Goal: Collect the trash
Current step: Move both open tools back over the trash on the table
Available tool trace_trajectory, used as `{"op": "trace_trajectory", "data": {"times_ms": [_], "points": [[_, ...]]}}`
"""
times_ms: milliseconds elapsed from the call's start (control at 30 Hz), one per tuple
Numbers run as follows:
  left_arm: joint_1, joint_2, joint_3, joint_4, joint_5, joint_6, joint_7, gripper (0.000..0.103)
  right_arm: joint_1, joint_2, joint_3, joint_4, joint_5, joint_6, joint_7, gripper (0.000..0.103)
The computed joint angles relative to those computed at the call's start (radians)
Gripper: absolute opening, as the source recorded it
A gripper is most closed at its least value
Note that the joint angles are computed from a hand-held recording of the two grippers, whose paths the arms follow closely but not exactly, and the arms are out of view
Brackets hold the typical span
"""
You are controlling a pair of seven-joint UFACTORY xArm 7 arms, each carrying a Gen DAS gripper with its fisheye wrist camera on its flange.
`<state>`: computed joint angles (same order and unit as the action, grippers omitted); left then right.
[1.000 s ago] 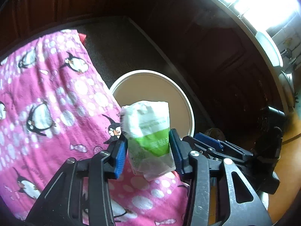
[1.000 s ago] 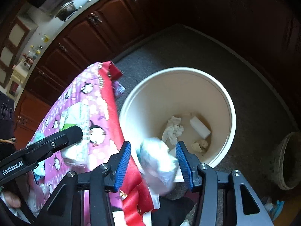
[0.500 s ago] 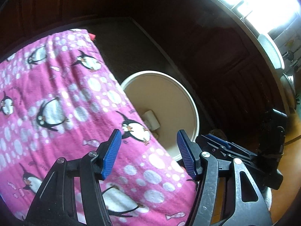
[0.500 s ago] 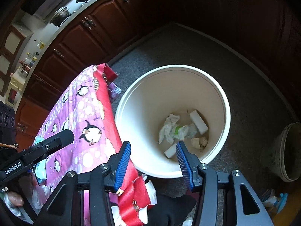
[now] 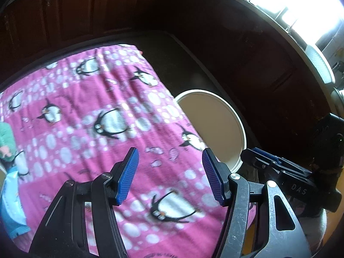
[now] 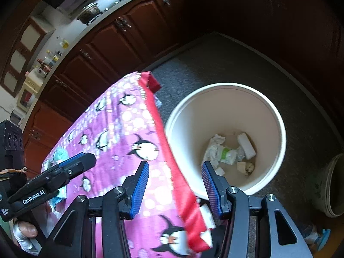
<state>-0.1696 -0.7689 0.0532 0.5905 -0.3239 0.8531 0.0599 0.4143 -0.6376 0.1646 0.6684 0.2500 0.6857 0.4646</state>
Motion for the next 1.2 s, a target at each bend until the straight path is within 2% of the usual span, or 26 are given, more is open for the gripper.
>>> {"op": "trace_trajectory", "data": {"times_ms": [333, 467, 600, 833, 1033, 1200], "points": [[0.065, -0.108, 0.046, -0.025, 0.034, 0.09, -0.005, 0.06, 0.055, 0.077, 0.042, 0.075, 0.009, -0.024, 0.002, 0.05], [0.098, -0.15, 0.07, -0.02, 0.049, 0.141, 0.003, 0.064, 0.084, 0.121, 0.055, 0.11, 0.018, -0.035, -0.008, 0.057], [0.159, -0.206, 0.105, -0.021, 0.085, 0.2, 0.023, 0.066, 0.113, 0.181, 0.072, 0.152, 0.025, -0.053, -0.019, 0.057], [0.306, -0.266, 0.211, 0.01, 0.163, 0.312, 0.073, 0.066, 0.165, 0.314, 0.102, 0.258, 0.041, -0.075, -0.05, 0.057], [0.434, -0.196, 0.301, 0.096, 0.232, 0.335, 0.127, 0.066, 0.199, 0.459, 0.13, 0.391, 0.043, -0.095, -0.085, 0.058], [0.486, -0.053, 0.333, 0.172, 0.251, 0.317, 0.17, 0.066, 0.224, 0.619, 0.157, 0.552, 0.02, -0.096, -0.11, 0.058]]}}
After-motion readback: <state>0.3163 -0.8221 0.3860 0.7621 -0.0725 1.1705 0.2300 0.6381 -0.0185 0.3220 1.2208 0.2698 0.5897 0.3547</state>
